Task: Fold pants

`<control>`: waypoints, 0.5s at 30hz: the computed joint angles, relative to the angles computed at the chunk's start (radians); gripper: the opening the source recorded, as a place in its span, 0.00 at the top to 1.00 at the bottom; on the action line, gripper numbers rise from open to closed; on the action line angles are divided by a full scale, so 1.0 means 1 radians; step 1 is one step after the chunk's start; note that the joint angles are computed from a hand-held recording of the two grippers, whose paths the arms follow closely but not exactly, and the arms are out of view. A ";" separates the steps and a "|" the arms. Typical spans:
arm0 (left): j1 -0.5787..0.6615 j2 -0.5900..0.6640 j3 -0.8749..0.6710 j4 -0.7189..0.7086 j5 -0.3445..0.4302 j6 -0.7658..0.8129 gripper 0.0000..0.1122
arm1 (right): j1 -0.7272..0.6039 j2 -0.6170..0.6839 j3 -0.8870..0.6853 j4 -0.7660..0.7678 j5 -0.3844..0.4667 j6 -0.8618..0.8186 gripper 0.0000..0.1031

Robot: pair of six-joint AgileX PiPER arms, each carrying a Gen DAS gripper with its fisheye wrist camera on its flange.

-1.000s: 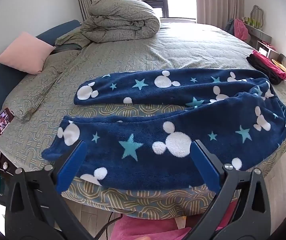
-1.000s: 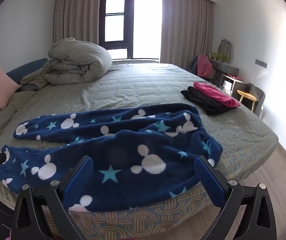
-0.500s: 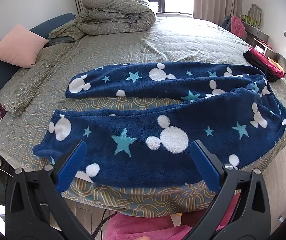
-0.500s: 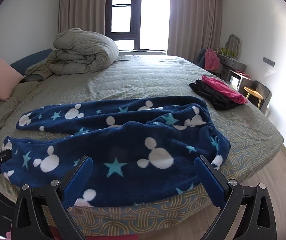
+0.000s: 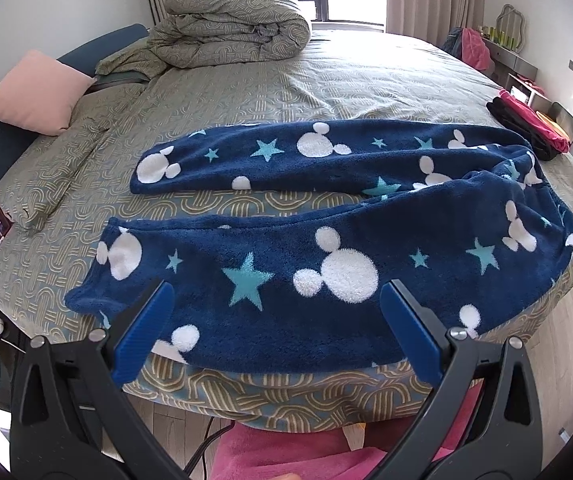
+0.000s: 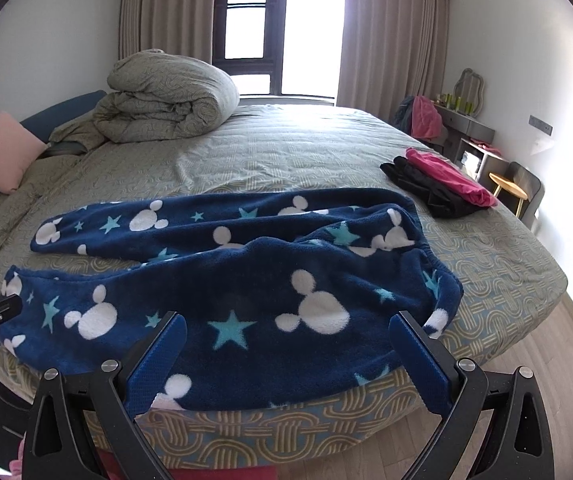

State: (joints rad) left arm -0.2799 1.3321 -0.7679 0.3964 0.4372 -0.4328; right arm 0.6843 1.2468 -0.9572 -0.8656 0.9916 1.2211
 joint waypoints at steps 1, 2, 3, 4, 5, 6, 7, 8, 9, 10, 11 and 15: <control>0.003 0.002 0.000 0.001 0.002 -0.003 0.08 | 0.002 0.000 -0.001 0.003 0.002 -0.002 0.00; 0.003 0.004 -0.002 0.004 0.006 -0.009 0.08 | 0.006 -0.001 0.002 -0.002 0.005 0.002 0.00; 0.003 0.006 -0.003 0.001 0.008 -0.008 0.08 | 0.012 -0.003 0.005 -0.009 0.007 0.007 0.00; 0.004 0.004 -0.001 -0.004 0.008 -0.004 0.08 | 0.018 -0.004 0.009 -0.014 0.010 0.011 0.00; 0.003 0.005 -0.001 -0.006 0.009 -0.003 0.08 | 0.024 -0.005 0.012 -0.020 0.011 0.012 0.00; 0.003 0.005 -0.001 -0.006 0.011 -0.003 0.08 | 0.026 -0.004 0.013 -0.021 0.010 0.009 0.00; 0.000 0.005 -0.002 -0.002 0.013 -0.006 0.08 | 0.026 -0.004 0.012 -0.020 0.010 0.004 0.00; -0.002 0.007 -0.003 0.000 0.015 -0.009 0.08 | 0.026 -0.004 0.013 -0.020 0.007 0.000 0.00; -0.005 0.008 -0.005 -0.002 0.018 -0.007 0.08 | 0.027 -0.004 0.013 -0.020 0.006 0.001 0.00; -0.006 0.010 -0.009 -0.008 0.024 -0.002 0.08 | 0.026 -0.004 0.014 -0.020 0.004 0.001 0.00; -0.007 0.012 -0.013 -0.013 0.030 0.002 0.08 | 0.024 -0.005 0.015 -0.019 0.001 0.003 0.00; -0.001 0.016 -0.019 -0.041 0.033 0.021 0.08 | 0.012 -0.005 0.017 -0.007 -0.008 -0.006 0.00</control>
